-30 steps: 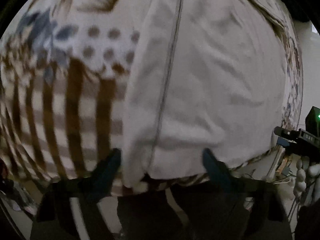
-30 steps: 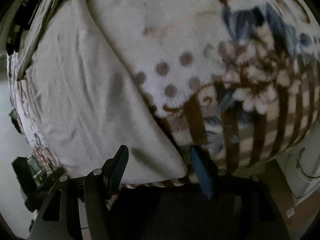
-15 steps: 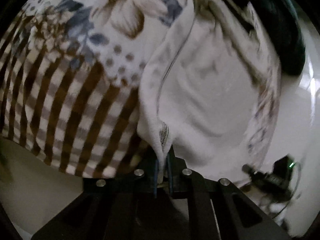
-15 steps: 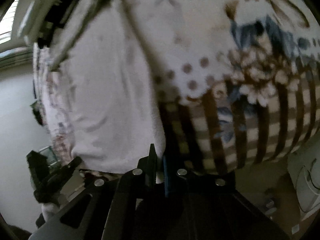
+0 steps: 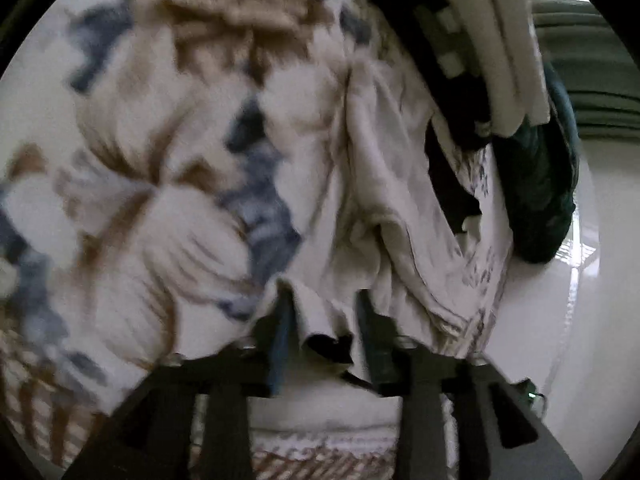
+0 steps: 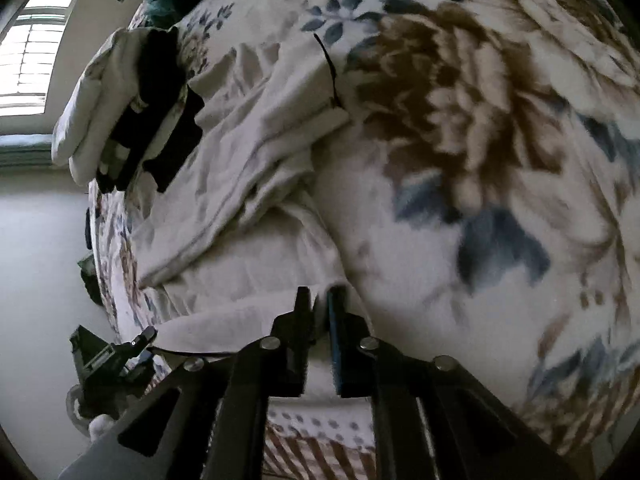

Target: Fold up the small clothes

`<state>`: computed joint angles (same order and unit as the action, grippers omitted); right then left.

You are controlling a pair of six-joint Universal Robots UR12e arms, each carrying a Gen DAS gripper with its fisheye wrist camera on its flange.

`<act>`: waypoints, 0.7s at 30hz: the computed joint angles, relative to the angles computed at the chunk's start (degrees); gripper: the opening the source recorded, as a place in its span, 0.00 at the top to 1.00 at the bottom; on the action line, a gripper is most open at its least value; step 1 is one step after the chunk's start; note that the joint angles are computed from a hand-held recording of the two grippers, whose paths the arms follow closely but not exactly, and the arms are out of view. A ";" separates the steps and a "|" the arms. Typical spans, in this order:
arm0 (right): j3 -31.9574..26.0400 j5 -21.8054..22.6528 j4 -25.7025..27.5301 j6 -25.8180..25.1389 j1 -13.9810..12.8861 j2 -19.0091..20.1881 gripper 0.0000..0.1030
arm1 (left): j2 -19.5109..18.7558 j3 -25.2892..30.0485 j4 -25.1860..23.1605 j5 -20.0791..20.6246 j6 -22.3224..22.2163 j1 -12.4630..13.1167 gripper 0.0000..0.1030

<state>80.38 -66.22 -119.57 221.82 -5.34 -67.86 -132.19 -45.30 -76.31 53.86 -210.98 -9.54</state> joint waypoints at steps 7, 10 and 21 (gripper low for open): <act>-0.62 -9.61 4.30 -12.02 1.56 -1.39 0.39 | 3.23 -2.85 1.31 10.40 10.67 -0.12 0.46; -2.93 -13.09 11.52 -16.75 2.67 -0.13 0.39 | 1.25 1.71 -7.45 16.29 19.16 -2.14 0.46; -6.62 -18.55 5.74 -12.03 3.57 4.40 0.39 | -11.96 23.62 -10.70 20.83 17.14 -4.24 0.47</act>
<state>73.76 -84.78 -113.83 209.79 -1.77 -63.46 -144.15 -21.68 -87.01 74.69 -193.84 -13.79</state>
